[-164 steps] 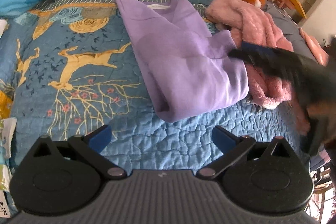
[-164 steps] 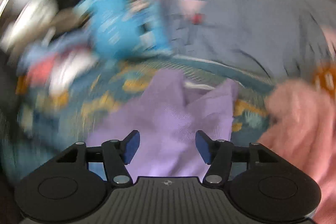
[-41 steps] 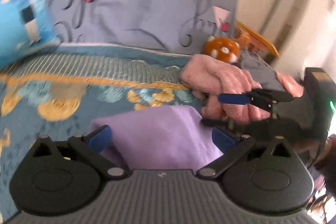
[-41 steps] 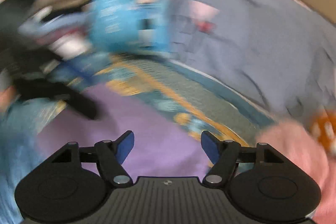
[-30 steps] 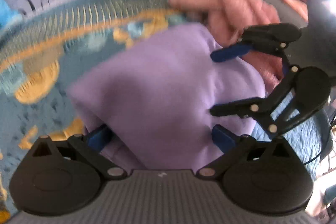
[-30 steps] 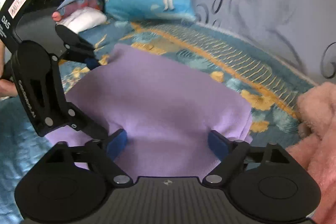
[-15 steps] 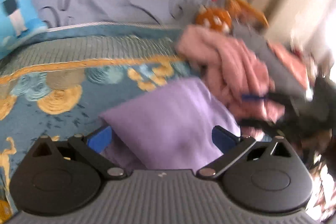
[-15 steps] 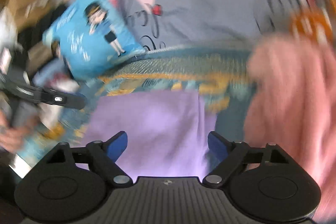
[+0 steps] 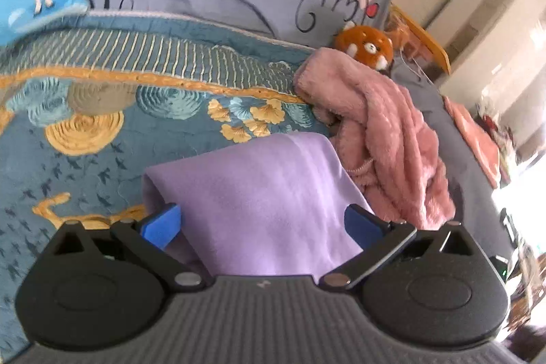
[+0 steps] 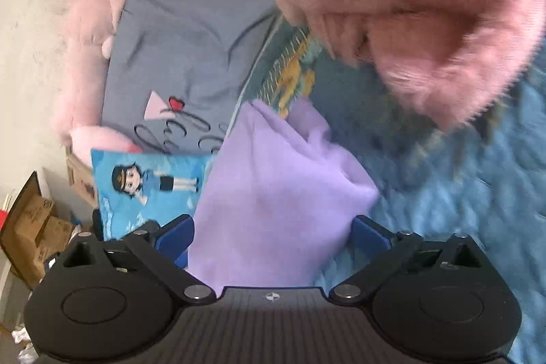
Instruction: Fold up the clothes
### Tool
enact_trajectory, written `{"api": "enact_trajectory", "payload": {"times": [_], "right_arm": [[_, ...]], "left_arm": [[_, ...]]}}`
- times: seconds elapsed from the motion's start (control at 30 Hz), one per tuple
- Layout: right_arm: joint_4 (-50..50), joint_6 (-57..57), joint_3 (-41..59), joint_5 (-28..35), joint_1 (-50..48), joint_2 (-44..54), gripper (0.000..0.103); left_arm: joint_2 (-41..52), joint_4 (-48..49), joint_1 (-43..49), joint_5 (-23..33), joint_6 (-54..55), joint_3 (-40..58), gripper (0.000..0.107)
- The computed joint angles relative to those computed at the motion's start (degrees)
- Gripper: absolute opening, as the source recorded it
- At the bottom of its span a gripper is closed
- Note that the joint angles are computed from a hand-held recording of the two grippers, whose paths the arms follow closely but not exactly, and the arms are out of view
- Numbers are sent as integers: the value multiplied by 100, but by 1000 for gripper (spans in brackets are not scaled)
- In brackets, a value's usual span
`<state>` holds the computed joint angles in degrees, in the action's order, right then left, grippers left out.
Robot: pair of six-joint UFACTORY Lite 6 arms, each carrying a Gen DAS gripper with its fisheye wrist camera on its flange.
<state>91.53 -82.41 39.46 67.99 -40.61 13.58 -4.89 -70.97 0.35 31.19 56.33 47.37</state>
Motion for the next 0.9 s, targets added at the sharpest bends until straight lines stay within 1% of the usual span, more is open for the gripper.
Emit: {"api": "enact_trajectory", "payload": {"times": [0.07,0.17,0.27,0.3,0.37,0.4,0.43,0.47,0.5,0.53,0.57,0.63,0.8,0.9], "right_arm": [[637,-178,-190,-368,379,-175,103],[1353,-416,-410,-692,803,-421,103],[1936,-581,-413,-1028,1243,-463,103],[2087,-643,-361,-1169,1389,-426,103],[2155,-633,-294,-1449,1547,-495,103],[2121,-572,-231,-1591,1629,-521,101],[2014,-444,-126,-1718,1664,-490,79],[1896,-306,-18,-1842,1697,-458,56],[1772,-165,91,-1957,1728,-422,56],[1637,-30,191,-1883,1682,-357,50],[1515,15,247,-1804,1641,-358,46],[1435,-200,199,-1888,1671,-609,42],[1699,-1240,-108,-2776,2334,-1853,37],[2263,-2627,-149,-3520,2907,-2632,36]], "left_arm": [[186,-136,-30,-86,-23,70,103],[405,-211,-38,-77,-13,174,103],[502,112,-201,-287,-271,251,103],[590,477,-304,-396,-580,348,103],[927,1636,-597,-660,-1595,608,103],[1084,1956,-702,-782,-1900,664,103],[1118,2035,-714,-795,-2027,672,103],[1127,1875,-687,-798,-1916,638,103],[1138,1738,-635,-760,-1817,636,103],[1166,1694,-572,-683,-1807,664,103],[1178,1598,-518,-638,-1737,655,103],[1190,1470,-435,-569,-1665,633,103],[1033,1809,-193,-228,-2083,724,103],[669,1723,86,-121,-1963,597,103]]}}
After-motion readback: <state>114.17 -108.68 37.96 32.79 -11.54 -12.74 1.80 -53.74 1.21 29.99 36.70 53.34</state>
